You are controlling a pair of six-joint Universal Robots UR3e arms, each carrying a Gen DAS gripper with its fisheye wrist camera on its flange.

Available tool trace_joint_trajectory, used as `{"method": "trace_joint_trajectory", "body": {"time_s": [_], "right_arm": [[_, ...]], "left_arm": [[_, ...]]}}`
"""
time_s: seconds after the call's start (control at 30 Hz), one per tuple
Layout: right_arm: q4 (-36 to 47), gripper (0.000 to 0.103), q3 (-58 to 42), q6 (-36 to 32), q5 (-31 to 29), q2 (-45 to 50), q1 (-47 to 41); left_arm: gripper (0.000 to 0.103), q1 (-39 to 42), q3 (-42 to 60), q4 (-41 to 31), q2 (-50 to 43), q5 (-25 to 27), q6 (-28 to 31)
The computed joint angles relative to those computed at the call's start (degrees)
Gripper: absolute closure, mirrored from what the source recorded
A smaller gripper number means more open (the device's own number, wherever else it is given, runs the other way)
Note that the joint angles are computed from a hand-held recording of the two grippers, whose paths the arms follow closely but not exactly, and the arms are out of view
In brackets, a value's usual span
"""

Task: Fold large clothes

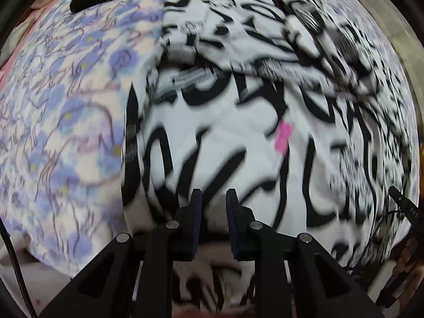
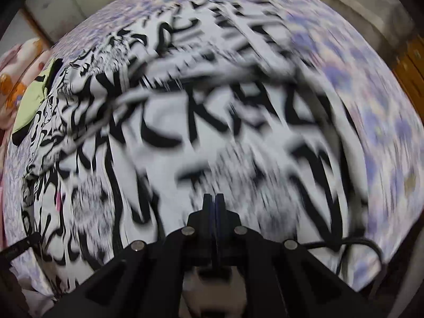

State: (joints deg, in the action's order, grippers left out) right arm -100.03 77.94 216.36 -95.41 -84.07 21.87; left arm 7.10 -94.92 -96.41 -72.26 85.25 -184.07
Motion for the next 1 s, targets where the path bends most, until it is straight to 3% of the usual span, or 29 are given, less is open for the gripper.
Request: {"method": "trace_joint_trajectory", "body": {"time_s": [0.1,0.23,0.37,0.5,0.57,0.63,0.8,0.87,0.93,1.0], "right_arm": [[0.63,0.101,8.20,5.02,2.02,-7.75,0.29],[1.80,0.101,15.27,9.32,1.35,-16.23,1.08],[5.76,0.101,20.33,6.63,4.46,-25.00,-0.65],[13.11,0.099,19.16,5.02,4.69,-30.22,-0.39],[15.82,0.091,19.11,3.20,6.40,-33.47,-2.48],[18.48,0.071,19.81,1.71,7.49,-37.81,-4.36],[22.90,0.061,23.42,-1.09,10.85,-47.05,-11.33],[26.06,0.058,24.39,-2.60,12.44,-49.56,-14.86],[30.68,0.050,25.46,-3.36,14.11,-52.96,-18.55],[33.59,0.050,26.49,-2.72,14.11,-56.26,-19.51]], "left_arm": [[0.086,-1.71,0.51,-4.33,3.42,-0.41,-1.79],[0.078,-6.13,0.02,-7.12,9.27,1.08,-10.60],[0.072,-13.97,-1.11,-8.02,13.43,3.32,-21.80],[0.069,-19.13,1.75,-12.16,14.58,3.64,-28.08],[0.062,-22.38,3.08,-13.27,15.09,3.59,-32.31],[0.060,-25.71,4.27,-13.78,14.66,4.21,-35.63],[0.057,-29.58,6.02,-17.08,14.29,5.57,-37.70],[0.046,-30.12,6.21,-19.62,15.04,5.55,-37.48],[0.045,-31.20,5.72,-21.44,15.83,5.51,-37.27],[0.045,-33.03,4.63,-22.74,16.10,6.30,-37.23]]}}
